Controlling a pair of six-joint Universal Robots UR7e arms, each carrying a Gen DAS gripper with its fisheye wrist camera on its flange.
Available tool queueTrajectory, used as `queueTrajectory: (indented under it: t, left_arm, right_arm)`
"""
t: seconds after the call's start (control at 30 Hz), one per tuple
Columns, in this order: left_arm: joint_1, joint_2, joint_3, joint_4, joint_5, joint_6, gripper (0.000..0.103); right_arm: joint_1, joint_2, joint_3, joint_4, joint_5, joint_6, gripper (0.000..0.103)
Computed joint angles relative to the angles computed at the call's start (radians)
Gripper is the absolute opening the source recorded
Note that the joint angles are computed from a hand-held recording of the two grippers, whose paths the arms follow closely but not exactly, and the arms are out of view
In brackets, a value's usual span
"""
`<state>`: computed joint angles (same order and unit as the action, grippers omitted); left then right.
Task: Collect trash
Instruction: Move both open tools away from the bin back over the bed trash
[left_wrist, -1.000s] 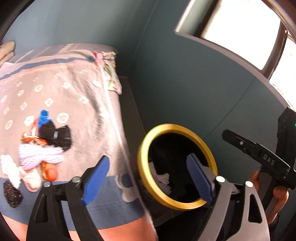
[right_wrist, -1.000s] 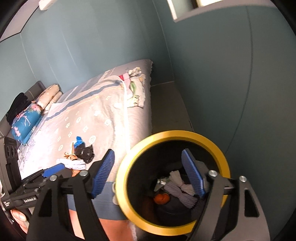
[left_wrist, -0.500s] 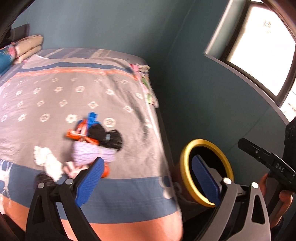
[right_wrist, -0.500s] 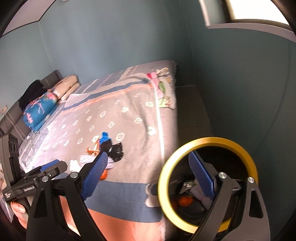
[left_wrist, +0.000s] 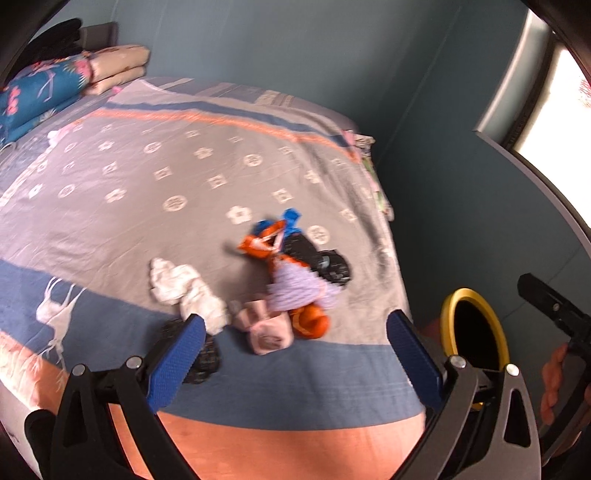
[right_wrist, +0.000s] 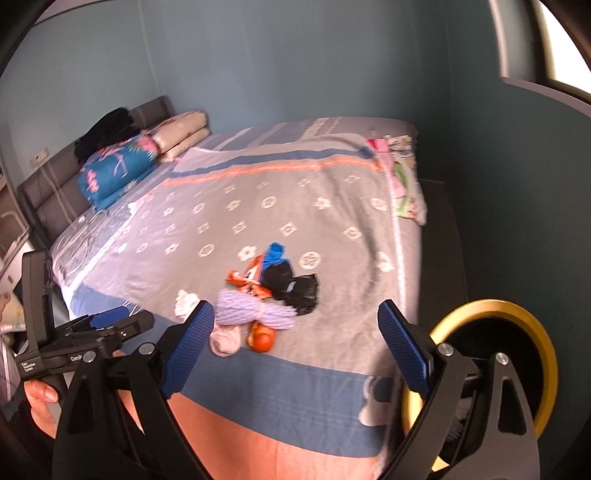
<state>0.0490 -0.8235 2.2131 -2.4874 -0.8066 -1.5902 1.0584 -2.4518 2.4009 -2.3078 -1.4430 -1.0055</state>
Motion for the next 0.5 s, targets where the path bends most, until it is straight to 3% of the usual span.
queueTrajectory:
  t: [0.1, 0.2, 0.33, 0.5]
  left_arm:
    - [-0.002, -0.02, 0.036, 0.015, -0.011, -0.044, 0.095]
    - [-0.002, -0.039, 0.075, 0.031, -0.027, -0.086, 0.095]
    - [0.005, -0.051, 0.122, 0.041, -0.051, -0.132, 0.095]
    - [0.025, -0.044, 0.183, -0.039, -0.081, -0.17, 0.095]
  right_arm:
    - [0.101, 0.07, 0.022, -0.042, -0.082, 0.052, 0.087]
    - [0.159, 0.145, 0.03, -0.068, -0.125, 0.108, 0.087]
    - [0.2, 0.233, 0.042, -0.124, -0.164, 0.154, 0.087]
    - [0.25, 0.356, 0.069, -0.242, -0.235, 0.204, 0.087]
